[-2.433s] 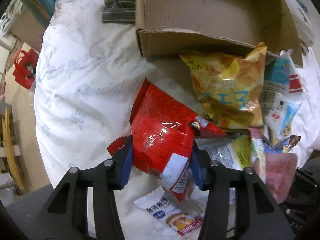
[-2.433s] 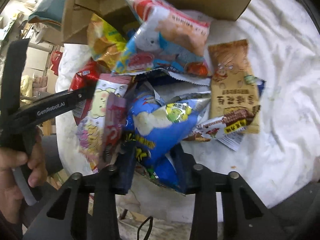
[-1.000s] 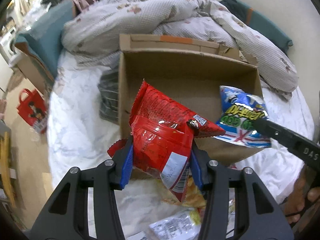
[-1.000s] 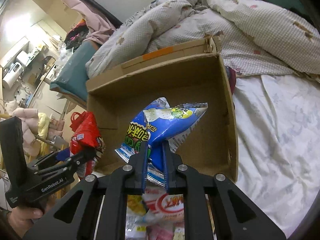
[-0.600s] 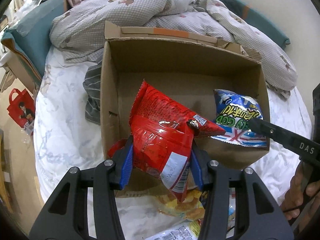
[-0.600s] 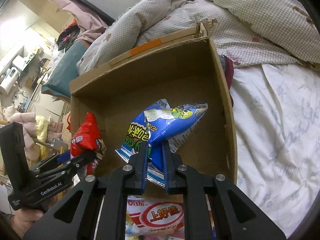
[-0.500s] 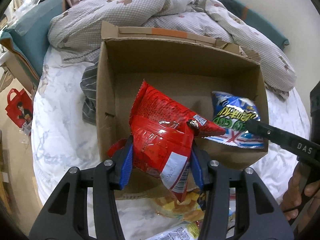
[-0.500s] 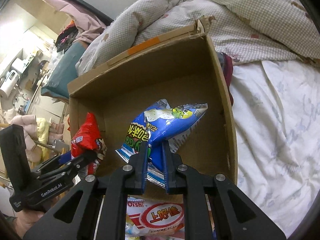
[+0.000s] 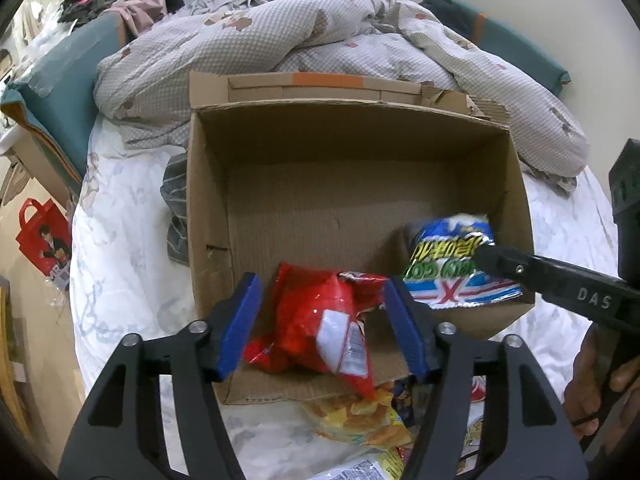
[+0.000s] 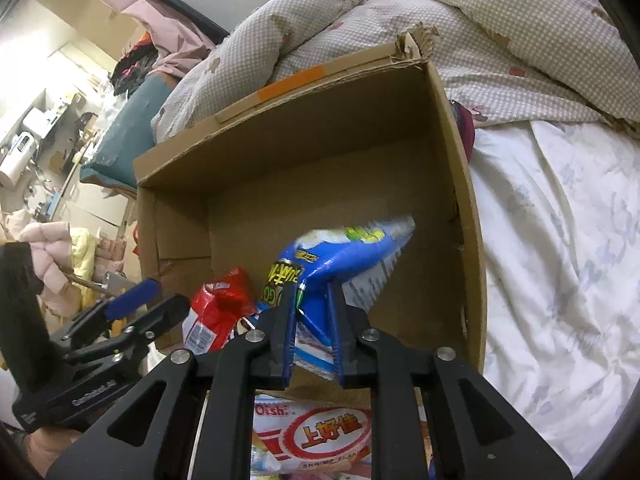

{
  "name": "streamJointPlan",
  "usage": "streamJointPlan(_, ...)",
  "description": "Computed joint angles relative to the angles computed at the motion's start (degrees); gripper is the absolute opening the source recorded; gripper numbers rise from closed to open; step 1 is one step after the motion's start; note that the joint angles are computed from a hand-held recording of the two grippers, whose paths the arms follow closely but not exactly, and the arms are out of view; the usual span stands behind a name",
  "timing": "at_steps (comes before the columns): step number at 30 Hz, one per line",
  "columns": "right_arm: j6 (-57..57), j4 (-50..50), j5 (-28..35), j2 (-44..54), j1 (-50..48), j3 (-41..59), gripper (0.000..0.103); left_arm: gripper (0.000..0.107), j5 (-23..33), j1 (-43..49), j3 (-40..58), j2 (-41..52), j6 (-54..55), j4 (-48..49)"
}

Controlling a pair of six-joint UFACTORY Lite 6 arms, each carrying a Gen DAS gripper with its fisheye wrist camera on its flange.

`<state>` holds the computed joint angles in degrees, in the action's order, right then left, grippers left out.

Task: Organize snacks
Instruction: 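Carry both bags into the cardboard box and open both tools, then grasp the white rice-cake bar with the left tool while the right tool grasps a white bag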

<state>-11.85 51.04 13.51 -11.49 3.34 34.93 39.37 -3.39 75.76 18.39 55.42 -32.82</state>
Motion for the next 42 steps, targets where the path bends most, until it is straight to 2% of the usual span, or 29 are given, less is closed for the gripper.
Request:
streamJointPlan(5, 3.7, -4.0, 0.2, 1.0, -0.2, 0.7, 0.018, 0.076, 0.1, 0.1, -0.4, -0.3, 0.0, -0.4)
streamJointPlan(8, 7.3, -7.2, 0.5, 1.0, -0.7, 0.7, 0.027, 0.078, 0.7, 0.5, 0.4, 0.2, -1.1, -0.3)
streamJointPlan(9, 7.1, -6.9, 0.5, 0.8, -0.8, 0.5, 0.038, 0.078, 0.9, 0.6, 0.4, 0.3, -1.3, -0.4)
streamJointPlan(10, 8.4, -8.2, 0.2, 0.2, -0.8, 0.2, 0.064, 0.078, 1.1, 0.9, 0.7, 0.5, -1.2, -0.4)
streamJointPlan(12, 14.4, -13.5, -1.4, -1.9, 0.0, -0.8, 0.087, 0.078, 1.1, 1.3, 0.5, 0.2, -0.9, -0.7)
streamJointPlan(14, 19.9, -19.0, -1.9, -3.1, 0.8, -0.9, 0.087, 0.078, 1.5, 1.8, 0.3, -0.1, -0.2, -1.2)
streamJointPlan(21, 23.4, -21.7, -0.3, -7.3, 0.8, -2.0, 0.087, 0.078, 2.2, 3.1, -0.8, -1.8, 0.2, -1.7)
streamJointPlan(27, 36.9, -32.1, 2.6, -15.0, 3.8, -4.3, 0.087, 0.078, 3.4, 5.8, -2.6, -5.0, 0.9, -1.5)
streamJointPlan(35, 66.4, -55.4, 8.1, -24.2, 14.8, -7.8, 0.087, 0.078, 5.5, 13.1, -7.2, -9.8, 4.4, -0.9)
streamJointPlan(42, 86.3, -67.6, 13.7, -30.1, 25.8, -11.1, 0.087, 0.078, 6.4, 20.7, -11.7, -11.6, 5.2, 2.6)
